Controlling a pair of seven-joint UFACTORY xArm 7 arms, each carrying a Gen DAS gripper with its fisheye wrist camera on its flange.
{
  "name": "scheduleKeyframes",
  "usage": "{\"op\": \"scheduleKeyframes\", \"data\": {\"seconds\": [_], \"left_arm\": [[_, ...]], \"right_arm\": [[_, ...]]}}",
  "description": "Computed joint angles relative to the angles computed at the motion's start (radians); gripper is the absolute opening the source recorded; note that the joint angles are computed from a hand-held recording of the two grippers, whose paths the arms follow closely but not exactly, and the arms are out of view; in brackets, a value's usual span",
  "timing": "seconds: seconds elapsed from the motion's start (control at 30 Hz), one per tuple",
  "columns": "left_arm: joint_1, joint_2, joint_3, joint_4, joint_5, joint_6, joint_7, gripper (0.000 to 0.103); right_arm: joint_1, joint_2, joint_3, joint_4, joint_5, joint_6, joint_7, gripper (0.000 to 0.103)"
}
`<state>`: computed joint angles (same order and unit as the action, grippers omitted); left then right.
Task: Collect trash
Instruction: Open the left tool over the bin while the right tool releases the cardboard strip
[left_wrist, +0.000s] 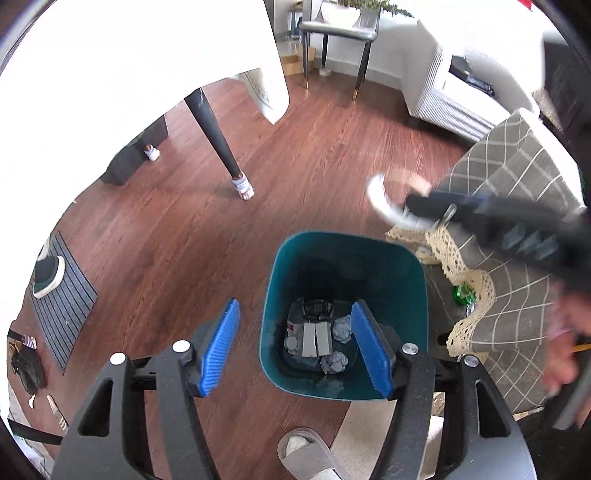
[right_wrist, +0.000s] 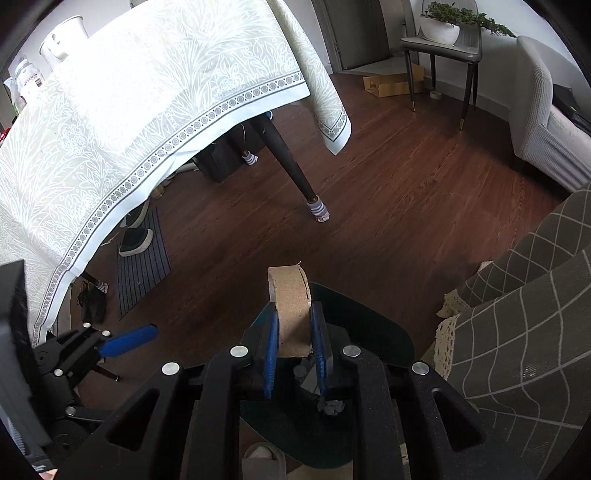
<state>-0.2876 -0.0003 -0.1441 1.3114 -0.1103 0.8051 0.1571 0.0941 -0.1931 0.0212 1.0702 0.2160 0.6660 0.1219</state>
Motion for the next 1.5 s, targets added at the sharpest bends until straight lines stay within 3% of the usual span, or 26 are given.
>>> {"op": "scheduleKeyframes", "data": {"seconds": [0.33, 0.6, 0.87, 1.07, 1.1, 1.13, 1.2, 1.5], "left_arm": [[0.015, -0.076, 0.018, -0.004, -0.099, -0.041, 0.058, 0.064], [0.007, -0.129, 0.022, -0.021, -0.15, -0.082, 0.089, 0.056], [-0.008, -0.165, 0.023, -0.017, -0.175, -0.147, 0.07, 0.04], [-0.017, -0.188, 0.029, -0.017, -0.193, -0.168, 0.071, 0.037], [-0.019, -0.189, 0.03, -0.013, -0.197, -0.169, 0.071, 0.036], [-0.02, -0.191, 0.031, -0.012, -0.199, -0.171, 0.072, 0.036], [-0.024, -0.195, 0.029, -0.008, -0.203, -0.178, 0.071, 0.036], [-0.044, -0.202, 0.032, 0.02, -0.249, -0.186, 0.097, 0.034]], "right_arm": [[0.003, 0.046, 0.018, -0.039, -0.037, 0.045, 0.051, 0.017], [0.015, 0.078, 0.03, -0.044, -0.079, 0.076, 0.062, 0.017], [0.026, 0.099, 0.035, -0.075, -0.093, 0.111, 0.028, 0.017], [0.037, 0.112, 0.041, -0.103, -0.103, 0.103, -0.037, 0.018], [0.038, 0.11, 0.042, -0.109, -0.105, 0.096, -0.042, 0.023], [0.039, 0.111, 0.043, -0.113, -0.113, 0.095, -0.04, 0.037], [0.041, 0.099, 0.047, -0.13, -0.13, 0.069, -0.035, 0.051], [0.037, 0.008, 0.032, -0.146, -0.129, 0.062, -0.091, 0.051]]}}
